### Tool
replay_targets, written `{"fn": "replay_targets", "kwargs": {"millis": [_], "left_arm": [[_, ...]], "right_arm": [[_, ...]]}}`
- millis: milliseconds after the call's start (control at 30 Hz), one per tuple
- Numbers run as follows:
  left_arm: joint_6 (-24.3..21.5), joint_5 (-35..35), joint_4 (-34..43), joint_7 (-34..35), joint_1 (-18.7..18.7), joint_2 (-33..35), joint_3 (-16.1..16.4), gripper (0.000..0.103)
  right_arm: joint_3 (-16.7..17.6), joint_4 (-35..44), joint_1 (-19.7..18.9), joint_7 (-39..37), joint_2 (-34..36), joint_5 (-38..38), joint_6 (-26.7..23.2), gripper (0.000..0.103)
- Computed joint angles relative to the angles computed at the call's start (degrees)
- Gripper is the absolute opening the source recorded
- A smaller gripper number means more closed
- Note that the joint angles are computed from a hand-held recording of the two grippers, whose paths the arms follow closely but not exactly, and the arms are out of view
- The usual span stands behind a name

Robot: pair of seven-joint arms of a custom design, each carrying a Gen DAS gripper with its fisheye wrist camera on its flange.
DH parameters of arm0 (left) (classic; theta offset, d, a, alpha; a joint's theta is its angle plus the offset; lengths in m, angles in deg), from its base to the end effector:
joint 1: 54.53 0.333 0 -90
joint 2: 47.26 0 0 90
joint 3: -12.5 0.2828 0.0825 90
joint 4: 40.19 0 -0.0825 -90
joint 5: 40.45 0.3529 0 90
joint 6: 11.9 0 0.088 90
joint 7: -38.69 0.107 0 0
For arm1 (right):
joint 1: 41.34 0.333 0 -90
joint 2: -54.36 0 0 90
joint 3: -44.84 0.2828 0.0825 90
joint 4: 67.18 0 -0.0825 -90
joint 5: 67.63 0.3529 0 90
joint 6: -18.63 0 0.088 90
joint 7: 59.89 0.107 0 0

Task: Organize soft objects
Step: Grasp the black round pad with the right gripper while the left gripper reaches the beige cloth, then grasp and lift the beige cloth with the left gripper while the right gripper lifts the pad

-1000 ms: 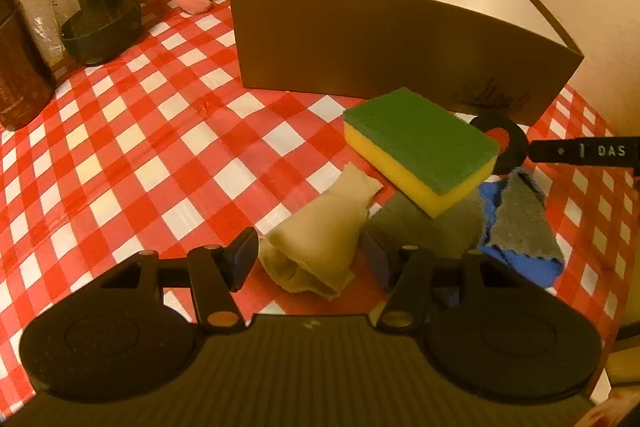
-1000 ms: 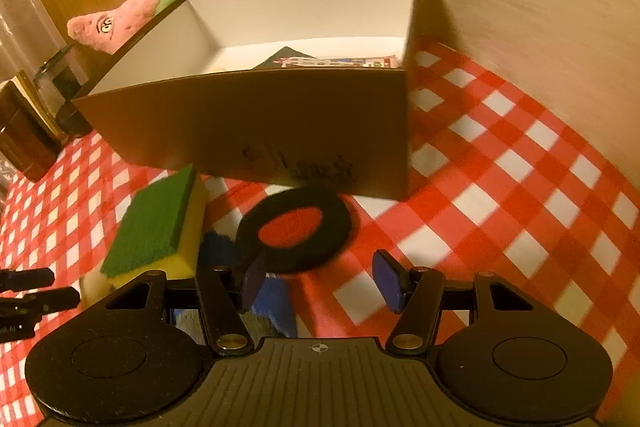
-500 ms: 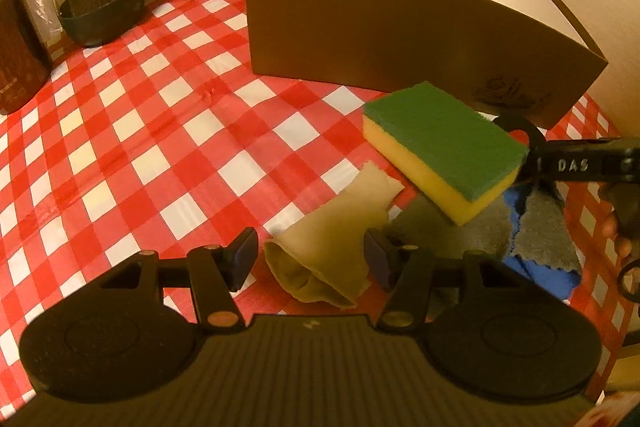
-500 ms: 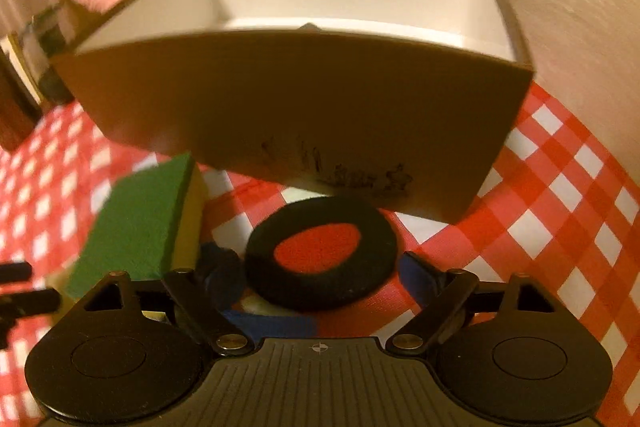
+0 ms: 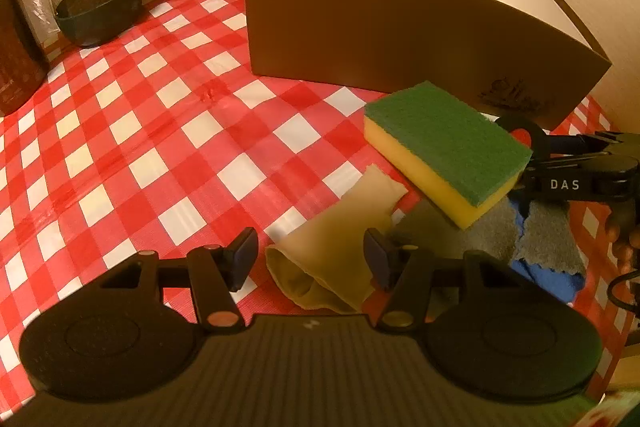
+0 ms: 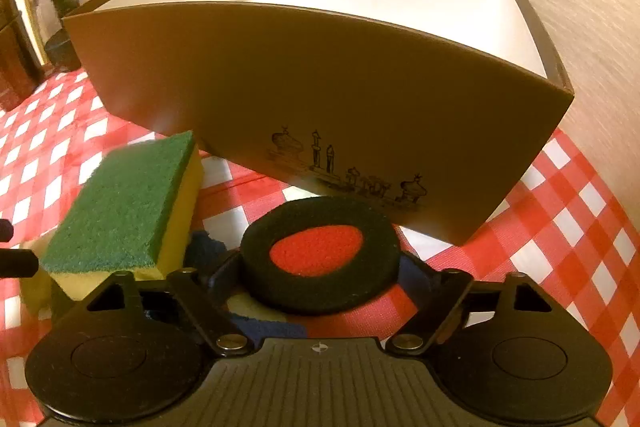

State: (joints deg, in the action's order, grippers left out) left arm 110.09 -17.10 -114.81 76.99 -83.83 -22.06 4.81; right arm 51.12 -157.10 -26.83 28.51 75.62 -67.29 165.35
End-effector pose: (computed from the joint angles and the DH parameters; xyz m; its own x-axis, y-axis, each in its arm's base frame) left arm 0.5637 -0.3790 0.5136 0.1149 -0.9913 0.0647 -0.8665 -0.1318 -0.4815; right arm 0.6319 0.2282 0.4814 0.3671 -0.9297 -0.0289 -0.7616 -0.2825 -0.5833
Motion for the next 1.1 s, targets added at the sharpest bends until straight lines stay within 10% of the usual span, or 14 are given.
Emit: {"fn": "replay_targets", "kwargs": {"millis": [800, 1100], "left_arm": [[-1.3, 0.3, 7.2, 9.2, -1.5, 6.7, 1.2, 0.061], [3.3, -3.1, 2.4, 7.8, -0.7, 4.0, 0.7, 0.017]], "right_arm": [[-2.9, -11.6, -3.5, 1.4, -11.5, 2.0, -3.7, 0.077], [-2.9, -13.0, -3.6, 0.9, -12.9, 2.7, -3.1, 0.077]]}}
